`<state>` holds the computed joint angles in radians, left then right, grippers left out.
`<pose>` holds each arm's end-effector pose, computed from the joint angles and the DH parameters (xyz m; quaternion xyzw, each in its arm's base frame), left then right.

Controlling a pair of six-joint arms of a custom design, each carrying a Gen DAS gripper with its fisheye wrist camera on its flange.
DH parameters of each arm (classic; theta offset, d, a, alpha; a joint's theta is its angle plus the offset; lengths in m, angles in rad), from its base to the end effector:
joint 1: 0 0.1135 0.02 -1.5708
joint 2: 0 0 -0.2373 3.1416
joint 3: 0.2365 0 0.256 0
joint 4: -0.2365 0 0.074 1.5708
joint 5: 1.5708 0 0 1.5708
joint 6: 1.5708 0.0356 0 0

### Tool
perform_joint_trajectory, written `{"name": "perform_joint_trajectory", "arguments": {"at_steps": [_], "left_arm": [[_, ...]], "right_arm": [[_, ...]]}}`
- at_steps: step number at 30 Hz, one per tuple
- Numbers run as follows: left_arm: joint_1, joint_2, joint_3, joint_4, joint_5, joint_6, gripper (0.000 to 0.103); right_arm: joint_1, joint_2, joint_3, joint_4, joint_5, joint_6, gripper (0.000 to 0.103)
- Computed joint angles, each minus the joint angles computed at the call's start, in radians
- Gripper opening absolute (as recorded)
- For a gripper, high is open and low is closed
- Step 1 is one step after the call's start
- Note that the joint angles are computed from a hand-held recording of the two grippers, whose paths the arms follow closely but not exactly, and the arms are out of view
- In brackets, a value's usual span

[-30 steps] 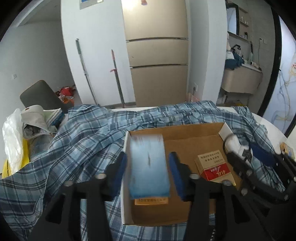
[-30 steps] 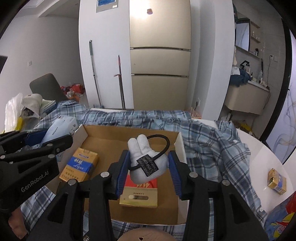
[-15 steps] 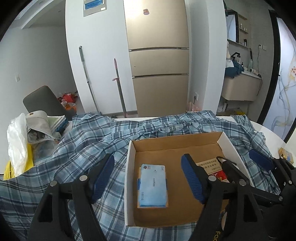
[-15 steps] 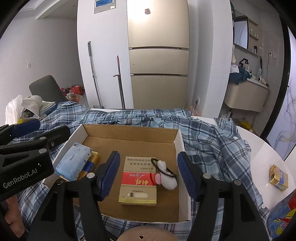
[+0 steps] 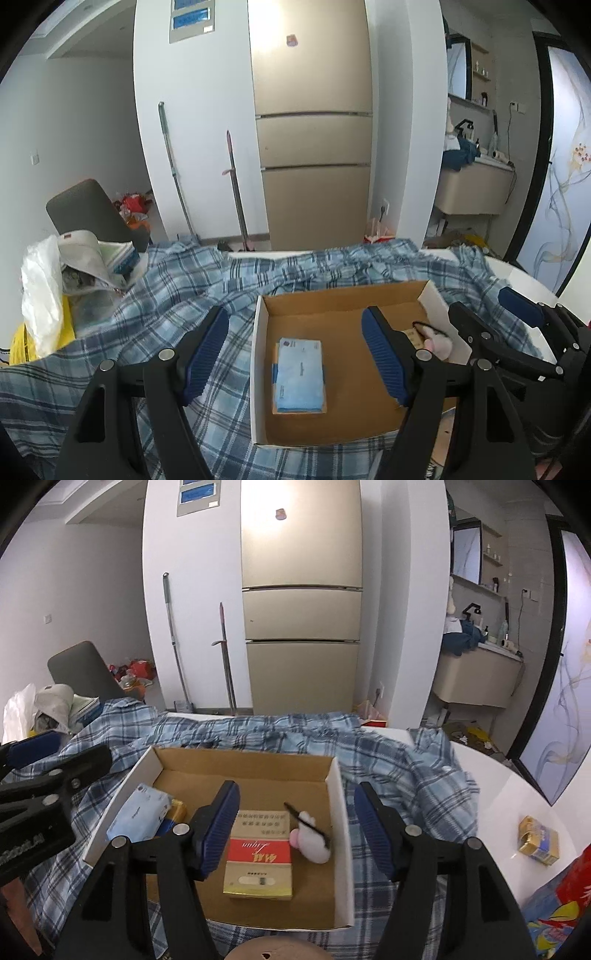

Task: Organize soft objects
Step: 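Open both grippers above the box and pull back, then raise both tools away from the box toward the remaining items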

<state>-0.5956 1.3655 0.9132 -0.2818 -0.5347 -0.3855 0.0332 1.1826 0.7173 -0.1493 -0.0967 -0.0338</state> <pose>0.2580 -0.1529 0.2209 -0.0143 0.8877 0.0283 0.4593 0.2687 0.0124 0.2120 -0.0519 0.8856 0.0428 0.4596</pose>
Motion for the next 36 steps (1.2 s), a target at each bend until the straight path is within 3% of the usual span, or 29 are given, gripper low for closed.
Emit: {"name": "perform_joint_trajectory", "arguments": {"at_steps": [10, 16, 23, 27, 31, 32, 34, 36], "left_arm": [[-0.103, -0.219, 0.013, -0.137, -0.084, -0.026, 0.077], [-0.224, -0.391, -0.013, -0.214, -0.197, -0.018, 0.077], [-0.467, -0.626, -0.137, -0.185, -0.448, -0.002, 0.077], [-0.593, -0.711, -0.229, -0.135, -0.559, 0.013, 0.077], [-0.656, -0.794, -0.314, -0.135, -0.546, -0.030, 0.078], [-0.680, -0.802, -0.328, -0.144, -0.564, -0.049, 0.085], [-0.719, -0.808, -0.367, -0.131, -0.603, -0.056, 0.087], [-0.729, -0.820, -0.411, -0.094, -0.599, -0.038, 0.087]], "right_arm": [[-0.054, -0.284, 0.026, -0.185, -0.062, -0.038, 0.063], [-0.139, -0.453, 0.022, -0.276, -0.148, -0.046, 0.064], [-0.264, -0.661, -0.050, -0.335, -0.254, -0.075, 0.067], [-0.359, -0.845, -0.141, -0.338, -0.323, -0.078, 0.079], [-0.456, -0.950, -0.175, -0.407, -0.423, -0.111, 0.081], [-0.482, -0.977, -0.187, -0.425, -0.449, -0.119, 0.085], [-0.539, -1.034, -0.215, -0.448, -0.503, -0.125, 0.094], [-0.583, -1.067, -0.240, -0.476, -0.560, -0.141, 0.097]]}}
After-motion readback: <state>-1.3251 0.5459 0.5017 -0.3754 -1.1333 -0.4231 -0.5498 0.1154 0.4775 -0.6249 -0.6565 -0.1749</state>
